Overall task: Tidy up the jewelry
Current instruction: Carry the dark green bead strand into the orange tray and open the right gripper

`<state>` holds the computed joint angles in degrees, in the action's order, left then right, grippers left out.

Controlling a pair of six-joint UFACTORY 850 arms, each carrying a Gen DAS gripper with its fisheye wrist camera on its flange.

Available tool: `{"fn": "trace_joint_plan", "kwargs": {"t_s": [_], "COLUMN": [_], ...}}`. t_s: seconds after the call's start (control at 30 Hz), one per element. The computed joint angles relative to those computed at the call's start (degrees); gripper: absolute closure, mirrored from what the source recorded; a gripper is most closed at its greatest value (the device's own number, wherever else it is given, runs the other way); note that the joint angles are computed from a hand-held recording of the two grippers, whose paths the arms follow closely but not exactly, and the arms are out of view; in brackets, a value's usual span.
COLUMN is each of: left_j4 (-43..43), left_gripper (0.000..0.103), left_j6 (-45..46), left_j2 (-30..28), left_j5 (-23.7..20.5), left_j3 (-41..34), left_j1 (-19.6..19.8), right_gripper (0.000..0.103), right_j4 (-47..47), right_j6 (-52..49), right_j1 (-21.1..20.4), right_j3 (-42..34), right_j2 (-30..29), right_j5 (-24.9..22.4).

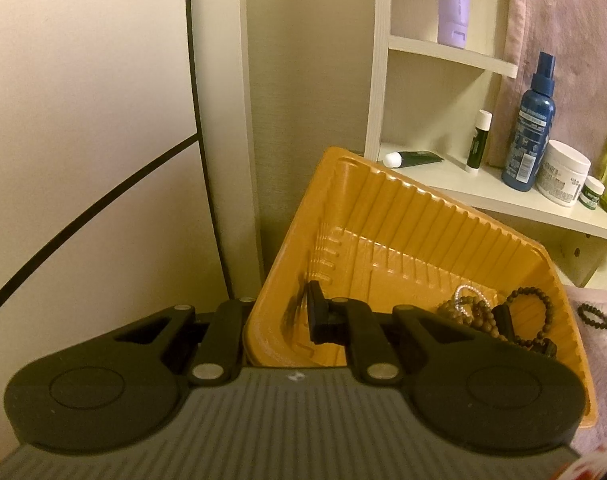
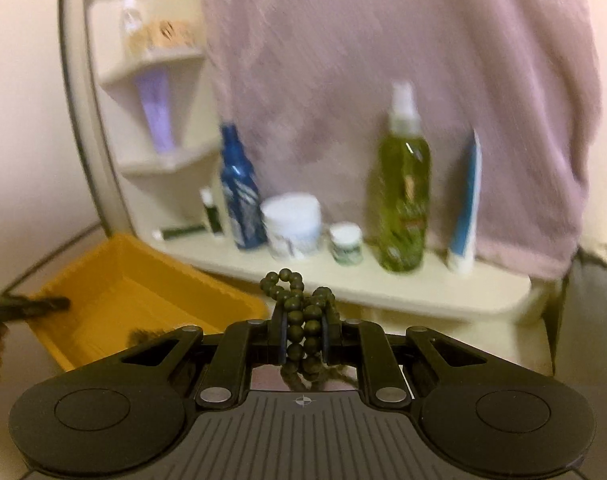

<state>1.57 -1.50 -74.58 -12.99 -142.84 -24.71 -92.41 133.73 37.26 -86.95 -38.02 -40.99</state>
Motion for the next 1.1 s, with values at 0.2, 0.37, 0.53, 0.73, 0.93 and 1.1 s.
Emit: {"fn": "trace_joint_plan", "kwargs": {"t_s": [0.2,0.37,0.53,0.73,0.93,1.1], "left_j4": [-2.36,-6.18,-10.16,-13.14,-15.15,-14.06], "left_gripper": [0.092,0.092,0.092,0.092,0.092,0.092], "left_j6": [2.23,5.61,9.63,12.77,14.82,13.74], "left_j2": [0.63,1.85,2.68,3.79,4.62,3.23], "left_j5": [1.02,2.34,3.27,4.36,4.87,3.65], "left_j3": [1.14,3.34,4.73,6.57,8.13,5.74], "left_j1": [0.13,0.32,0.47,0.54,0.73,0.71], "right_gripper": [0.088,0.088,0.088,0.088,0.088,0.088], "right_j4": [-6.85,-14.64,-19.79,-17.30,2.71,21.69], "right_j6": [0.34,3.66,5.54,2.41,-14.58,-29.58], "right_j1": [0.61,0.53,0.27,-0.71,-2.46,-3.04], "right_j3": [-4.56,-9.98,-16.37,-25.54,-35.80,-38.84], "right_j2": [-0.05,-1.67,-4.75,-10.85,-19.41,-23.76], "right_j5": [-0.28,0.44,2.51,8.36,15.20,17.47]}}
